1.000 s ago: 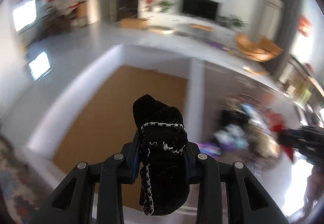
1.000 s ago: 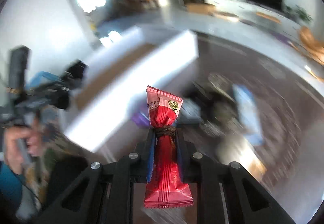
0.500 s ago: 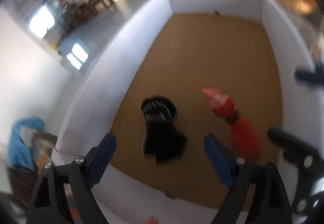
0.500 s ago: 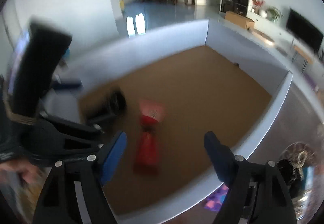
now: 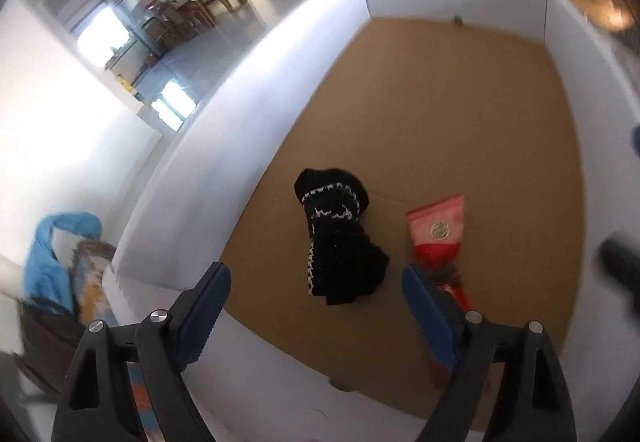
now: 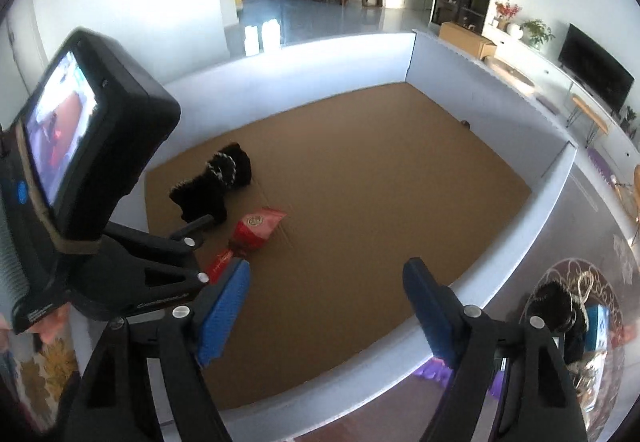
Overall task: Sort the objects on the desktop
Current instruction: 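Carry the glove and candy packet into the cardboard bin and open both grippers, then bring both grippers back over the table pile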
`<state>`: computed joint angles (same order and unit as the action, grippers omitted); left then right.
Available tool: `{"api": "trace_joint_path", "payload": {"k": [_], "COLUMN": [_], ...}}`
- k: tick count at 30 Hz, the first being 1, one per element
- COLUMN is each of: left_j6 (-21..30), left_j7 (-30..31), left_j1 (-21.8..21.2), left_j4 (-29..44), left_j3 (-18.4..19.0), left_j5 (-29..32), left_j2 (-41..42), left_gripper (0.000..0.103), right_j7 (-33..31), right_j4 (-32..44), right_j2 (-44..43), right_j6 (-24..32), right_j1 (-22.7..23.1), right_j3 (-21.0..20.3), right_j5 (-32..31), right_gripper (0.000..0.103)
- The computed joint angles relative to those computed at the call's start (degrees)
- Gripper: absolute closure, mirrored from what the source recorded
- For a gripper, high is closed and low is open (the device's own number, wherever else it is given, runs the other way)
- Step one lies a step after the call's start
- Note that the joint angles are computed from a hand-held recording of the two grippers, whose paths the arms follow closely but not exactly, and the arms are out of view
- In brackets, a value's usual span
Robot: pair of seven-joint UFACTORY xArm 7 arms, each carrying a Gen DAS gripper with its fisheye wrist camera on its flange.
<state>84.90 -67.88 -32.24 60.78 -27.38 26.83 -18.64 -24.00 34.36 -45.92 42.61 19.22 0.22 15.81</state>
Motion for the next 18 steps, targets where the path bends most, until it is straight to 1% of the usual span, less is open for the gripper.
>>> {"api": "trace_joint_path", "payload": {"k": [1, 2, 3, 4, 5, 6, 7, 8, 9, 10, 11, 13, 14, 15, 16, 18], "left_j6": [0.6, 0.6, 0.0, -1.1, -2.0, -4.3, -6.1, -7.6, -9.6, -13.0, -16.0, -20.7, -22.4, -23.3, -23.1, -20.4], "left_j7": [-3.2, -5.2, -6.8, -8.8, -9.9, -10.1, -11.2, -11.5, -11.8, -11.3, -10.1, -8.8, -7.7, -6.9, -6.3, -5.0], "left_j1": [-0.2, -0.4, -0.6, -0.8, -0.8, -0.4, -0.3, -0.4, -0.6, -1.6, -2.6, -5.1, -6.2, -7.3, -9.0, -11.9], "left_j4": [0.2, 0.4, 0.9, 2.0, 2.9, 4.4, 6.6, 8.1, 9.8, 12.0, 12.8, 15.8, 18.8, 21.0, 23.3, 26.8], "left_j3": [-1.6, -2.7, -3.9, -5.6, -6.8, -7.4, -9.5, -10.8, -12.2, -13.3, -12.5, -12.7, -12.8, -12.7, -12.9, -12.0], "left_j5": [1.5, 2.6, 3.6, 5.0, 5.7, 7.1, 8.8, 9.9, 11.1, 12.2, 12.4, 12.4, 12.7, 13.1, 14.1, 16.4], "left_j2": [-1.5, -2.8, -3.8, -4.8, -5.1, -4.5, -3.3, -2.2, -0.2, 2.8, 4.7, 10.5, 14.9, 18.5, 22.8, 28.6], "left_gripper": [0.016, 0.016, 0.016, 0.015, 0.011, 0.007, 0.000, 0.000, 0.000, 0.000, 0.000, 0.000, 0.000, 0.000, 0.000, 0.000], "right_j7": [0.9, 1.2, 1.1, 1.3, 1.3, 0.9, -0.1, -2.0, -3.8, -5.9, -8.1, -11.4, -13.4, -14.9, -16.1, -17.8], "right_j4": [-1.4, -3.1, -5.0, -7.4, -9.6, -11.3, -12.3, -12.5, -12.3, -12.0, -11.8, -12.3, -12.7, -12.7, -12.6, -11.6], "right_j2": [-2.7, -7.7, -12.1, -17.8, -22.5, -26.4, -29.4, -31.2, -31.5, -31.0, -29.5, -26.4, -24.6, -22.8, -21.1, -15.8], "right_j6": [-2.0, -2.4, -3.9, -5.4, -6.9, -7.2, -5.6, -1.9, 1.3, 4.9, 7.7, 9.8, 9.5, 8.9, 8.5, 6.7], "right_j1": [-0.7, -1.8, -2.5, -4.5, -6.8, -9.1, -11.6, -14.3, -16.6, -19.6, -23.4, -30.0, -33.0, -35.2, -37.3, -39.8], "right_j3": [-0.5, -1.8, -3.6, -5.3, -6.9, -8.9, -11.4, -14.5, -16.9, -19.3, -21.3, -24.2, -26.1, -27.3, -28.1, -29.0], "right_j5": [0.2, 1.0, 1.4, 1.3, 0.8, -0.2, -1.8, -4.0, -5.9, -8.3, -11.2, -15.2, -17.0, -18.1, -19.1, -20.2], "right_gripper": [0.024, 0.021, 0.017, 0.002, 0.000, 0.000, 0.000, 0.000, 0.000, 0.000, 0.000, 0.000, 0.000, 0.000, 0.000, 0.000]}}
